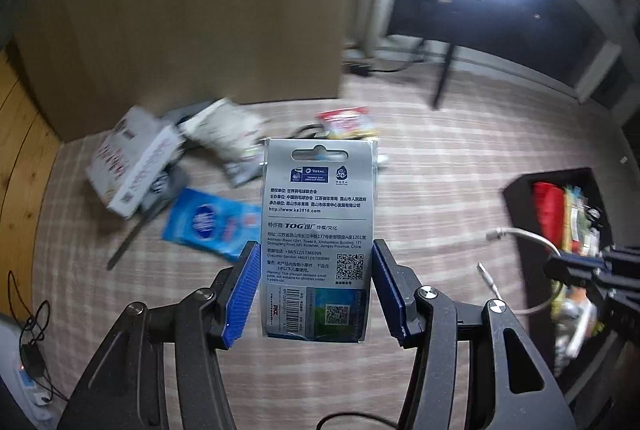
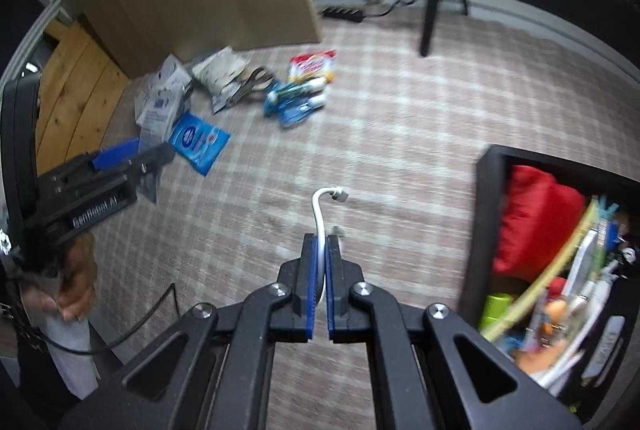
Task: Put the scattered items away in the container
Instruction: 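Carry the card package and USB cable with both tools over the box, then open both tools to drop the package and cable into the box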
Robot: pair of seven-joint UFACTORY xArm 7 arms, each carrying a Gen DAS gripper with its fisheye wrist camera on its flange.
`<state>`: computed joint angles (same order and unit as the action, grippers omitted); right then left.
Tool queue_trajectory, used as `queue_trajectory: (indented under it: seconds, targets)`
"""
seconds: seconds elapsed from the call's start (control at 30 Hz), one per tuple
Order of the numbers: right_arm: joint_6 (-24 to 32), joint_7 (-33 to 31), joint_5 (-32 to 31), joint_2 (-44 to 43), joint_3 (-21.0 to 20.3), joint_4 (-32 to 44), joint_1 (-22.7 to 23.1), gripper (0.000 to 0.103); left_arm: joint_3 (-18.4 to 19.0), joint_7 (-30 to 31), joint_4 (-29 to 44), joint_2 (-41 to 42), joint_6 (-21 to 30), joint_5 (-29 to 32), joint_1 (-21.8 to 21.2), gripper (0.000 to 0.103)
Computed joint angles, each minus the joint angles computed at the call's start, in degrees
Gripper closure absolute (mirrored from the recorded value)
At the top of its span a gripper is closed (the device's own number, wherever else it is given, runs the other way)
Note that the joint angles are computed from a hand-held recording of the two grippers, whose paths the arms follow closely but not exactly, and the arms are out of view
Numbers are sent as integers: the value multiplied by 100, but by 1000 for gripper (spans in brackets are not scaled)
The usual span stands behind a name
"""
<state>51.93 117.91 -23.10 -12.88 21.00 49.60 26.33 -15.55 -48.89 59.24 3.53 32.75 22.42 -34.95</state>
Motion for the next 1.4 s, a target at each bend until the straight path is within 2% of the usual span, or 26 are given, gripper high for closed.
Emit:
queue_trajectory:
  seconds: [0.17,0.33,0.57,0.8,0.93,1.13,1.17,1.23,1.27,1.3,1.4]
  targets:
    - [861,360,306,-777,289,-233,174,99,-165,-219,841,534,215,316,-484,51]
    - [1881,648,806,-1538,657,-363,326,99,-134,-180,1794,1163,416,416,-1084,51]
    - [3097,1285,1649,-2489,1186,-560,557,99,64,174,3450,2274,811,354,-2015,51]
    - [4190,2058,2531,-3159,1707,-507,797,99,357,727,5236,3439,1306,21,-2795,51]
    - [4665,2360,2929,-3309,1920,-386,830,99,543,1048,6188,4004,1649,-191,-3153,51]
    - [4989,2513,3295,-3479,2037,-383,852,99,728,1464,7693,4866,2300,-676,-3468,49]
    - [4938,2500,3311,-3547,2042,-431,872,96,728,1544,8021,5055,2470,-821,-3489,48]
    - [4821,2476,3402,-3729,1989,-559,918,78,865,1586,8291,5205,2622,-950,-3567,48]
    - [4842,2471,3428,-3748,1988,-561,900,63,929,1585,8292,5204,2624,-979,-3594,48]
    - [4900,2452,3413,-3721,2006,-523,865,59,971,1580,8245,5178,2602,-1004,-3605,48]
    - [4905,2391,3384,-3767,2025,-522,818,59,1033,1546,7891,4964,2452,-994,-3593,48]
